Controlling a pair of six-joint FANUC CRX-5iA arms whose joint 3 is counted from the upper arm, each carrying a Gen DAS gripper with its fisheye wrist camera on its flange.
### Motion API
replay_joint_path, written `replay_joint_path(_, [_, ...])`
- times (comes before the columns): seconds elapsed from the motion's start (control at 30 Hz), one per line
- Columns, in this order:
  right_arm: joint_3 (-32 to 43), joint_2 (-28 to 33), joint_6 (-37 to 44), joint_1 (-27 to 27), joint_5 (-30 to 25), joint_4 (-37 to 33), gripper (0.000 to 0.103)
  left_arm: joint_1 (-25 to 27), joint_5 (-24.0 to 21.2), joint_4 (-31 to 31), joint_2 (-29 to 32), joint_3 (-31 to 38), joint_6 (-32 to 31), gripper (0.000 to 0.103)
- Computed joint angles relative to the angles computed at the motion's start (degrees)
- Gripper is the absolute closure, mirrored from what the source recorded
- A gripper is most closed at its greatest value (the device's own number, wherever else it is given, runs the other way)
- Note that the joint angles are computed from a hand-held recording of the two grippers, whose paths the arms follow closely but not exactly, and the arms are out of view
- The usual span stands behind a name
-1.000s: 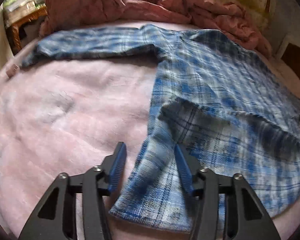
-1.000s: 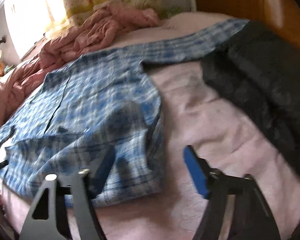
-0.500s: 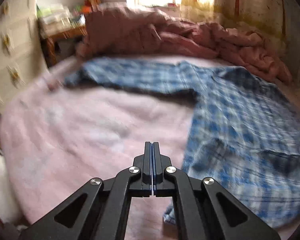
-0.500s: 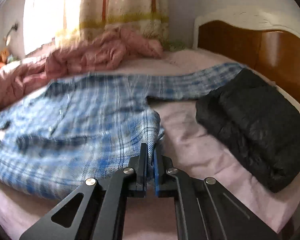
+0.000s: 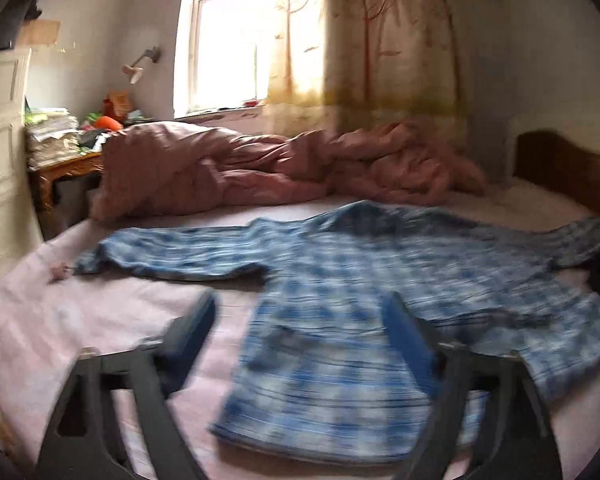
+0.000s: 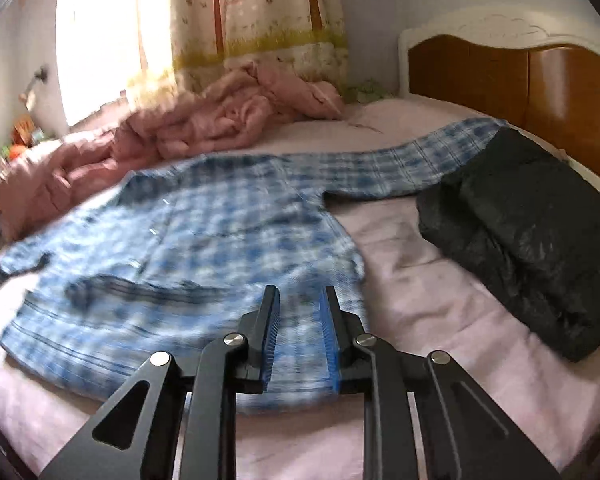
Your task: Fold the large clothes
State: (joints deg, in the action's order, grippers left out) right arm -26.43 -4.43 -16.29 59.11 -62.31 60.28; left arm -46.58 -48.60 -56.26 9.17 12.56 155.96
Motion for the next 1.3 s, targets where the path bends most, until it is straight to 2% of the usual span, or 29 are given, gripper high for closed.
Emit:
replay_joint_path(0.03, [-0.55,-0.07,-1.42,0.09,0.19,1.14,0.081,-1.45,0.03,-3.28,-0.12,-0.63,4.61,0.0])
replay_joint_path(0.1, [-2.79,0.46,-9.19,0.59,-0.8,7.47,0.081,-4.26,-4.08,-7.97,1.43,0.36,10.72,0.0])
replay_joint_path(0.17, [-4.73,1.08,-15.04,1.16,-2.54,13.69,0.081,-3.41,-4.9,-4.8,3.01,1.98,7.95,0.0])
replay_joint_path(0.23, [-5.01,0.51,-11.96,0.45,0.57,15.27,0.081,-1.23,-0.99,-0.36,3.16,1.44,5.15,0.0])
replay_joint_path(0.27, [-4.94,0.21,-9.74,0.06,2.43,15.47,0.081,-1.56,-0.6,-0.65,2.74,0.67,5.95,0.0])
replay_joint_path(0.33, [-3.89,0.76,-6.16,0.67,2.3,14.38,0.081,-3.73,-3.41,-5.33,3.67,1.26,10.42,0.0])
replay_joint_path(0.37, [-2.9,1.5,-4.21,1.37,1.2,13.15,0.078,-5.07,-5.39,-7.78,4.22,1.65,12.67,0.0])
replay_joint_path(0.4, [-1.89,1.95,-1.96,1.93,0.97,11.14,0.07,-6.08,-6.93,-9.64,4.89,2.02,13.97,0.0])
replay_joint_path(0.43, [-0.88,2.15,0.51,2.42,1.44,8.49,0.048,-6.31,-7.11,-9.57,5.11,2.03,12.95,0.0])
replay_joint_path(0.47, [-0.57,2.03,1.85,2.7,2.06,6.83,0.029,-5.86,-6.28,-8.0,5.32,2.28,10.28,0.0])
replay_joint_path(0.5, [-0.09,2.06,3.22,3.06,3.19,4.9,0.027,-5.21,-4.81,-6.15,5.35,2.24,7.72,0.0])
replay_joint_path(0.63, [0.44,2.72,6.58,3.24,6.47,1.48,0.027,-2.41,1.12,2.53,5.52,1.51,-0.22,0.0])
replay_joint_path(0.73, [2.25,4.73,10.55,3.85,5.08,-0.54,0.027,1.22,5.32,14.69,6.04,0.94,-12.86,0.001])
replay_joint_path(0.87, [6.46,6.65,24.71,4.17,6.47,-10.35,0.027,1.71,3.16,21.45,8.02,2.87,-25.68,0.004])
replay_joint_path(0.9, [8.55,7.84,31.16,4.35,6.4,-14.95,0.027,2.16,3.98,24.4,8.16,2.54,-30.17,0.006])
replay_joint_path(0.93, [9.83,9.02,34.62,4.76,5.29,-16.55,0.027,3.14,5.54,29.36,8.19,1.65,-36.11,0.009])
replay_joint_path(1.0, [11.15,11.02,37.21,5.6,3.08,-16.02,0.027,5.27,7.67,40.65,8.7,-0.05,-48.06,0.009])
replay_joint_path(1.03, [11.86,11.97,38.3,5.93,2.18,-15.92,0.027,5.59,7.53,43.89,9.18,-0.2,-51.99,0.009])
replay_joint_path(1.07, [12.57,12.76,38.2,5.93,1.74,-16.09,0.027,5.2,5.82,44.14,10.2,1.1,-53.42,0.009])
replay_joint_path(1.13, [13.87,13.86,36.69,5.44,1.85,-17.18,0.027,3.4,-1.15,40.26,13.42,6.41,-51.96,0.008])
replay_joint_path(1.17, [14.61,14.72,35.79,5.19,1.33,-17.06,0.027,3.0,-2.87,39.23,14.42,7.84,-50.85,0.002])
replay_joint_path(1.3, [16.57,18.3,33.71,4.78,-4.1,-12.75,0.025,4.02,-5.13,38.71,15.01,8.87,-42.43,0.0])
